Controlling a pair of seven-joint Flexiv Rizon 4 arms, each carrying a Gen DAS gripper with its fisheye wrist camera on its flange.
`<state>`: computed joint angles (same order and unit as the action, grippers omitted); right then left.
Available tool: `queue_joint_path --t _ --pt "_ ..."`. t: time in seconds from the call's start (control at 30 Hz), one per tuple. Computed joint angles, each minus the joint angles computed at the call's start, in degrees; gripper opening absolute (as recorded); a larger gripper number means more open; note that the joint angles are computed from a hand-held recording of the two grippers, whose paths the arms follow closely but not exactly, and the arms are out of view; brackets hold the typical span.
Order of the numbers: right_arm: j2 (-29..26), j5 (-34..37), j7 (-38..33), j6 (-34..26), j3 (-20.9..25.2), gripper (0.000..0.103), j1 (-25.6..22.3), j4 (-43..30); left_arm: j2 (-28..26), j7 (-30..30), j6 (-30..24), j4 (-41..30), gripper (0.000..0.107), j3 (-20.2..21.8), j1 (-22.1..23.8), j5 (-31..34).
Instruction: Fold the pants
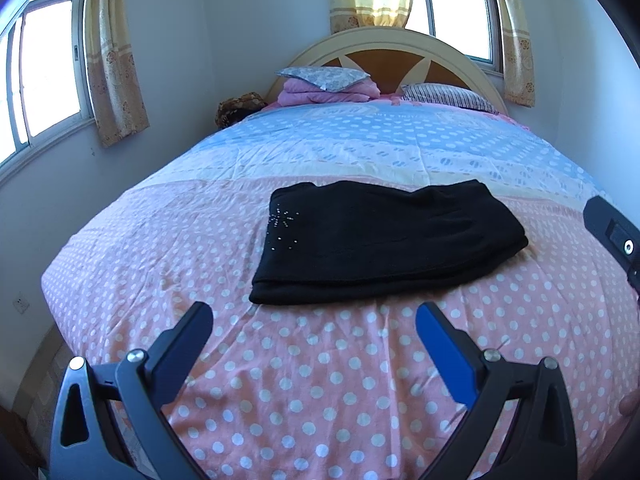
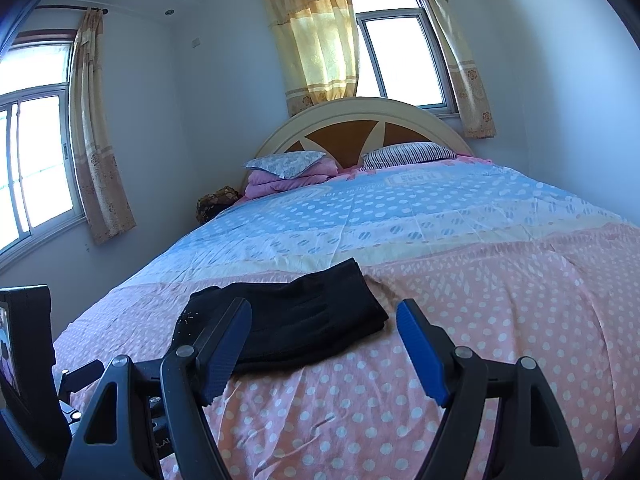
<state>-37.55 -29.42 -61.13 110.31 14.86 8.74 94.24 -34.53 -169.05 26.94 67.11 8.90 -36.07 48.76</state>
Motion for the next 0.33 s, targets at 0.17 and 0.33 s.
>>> queue_joint_path --t 0.17,0.33 --pt "-0.1 -0.1 -0.1 -0.2 0.3 0.077 -0.2 -0.1 0.0 -0.7 0.2 0.2 0.103 0.2 -0.2 0.4" --pt "-0.3 -0.6 0.1 -0.7 1.2 0.077 -0.9 -0.3 0.2 -0.5 0.8 0.6 0.103 -0.2 0.4 -0.4"
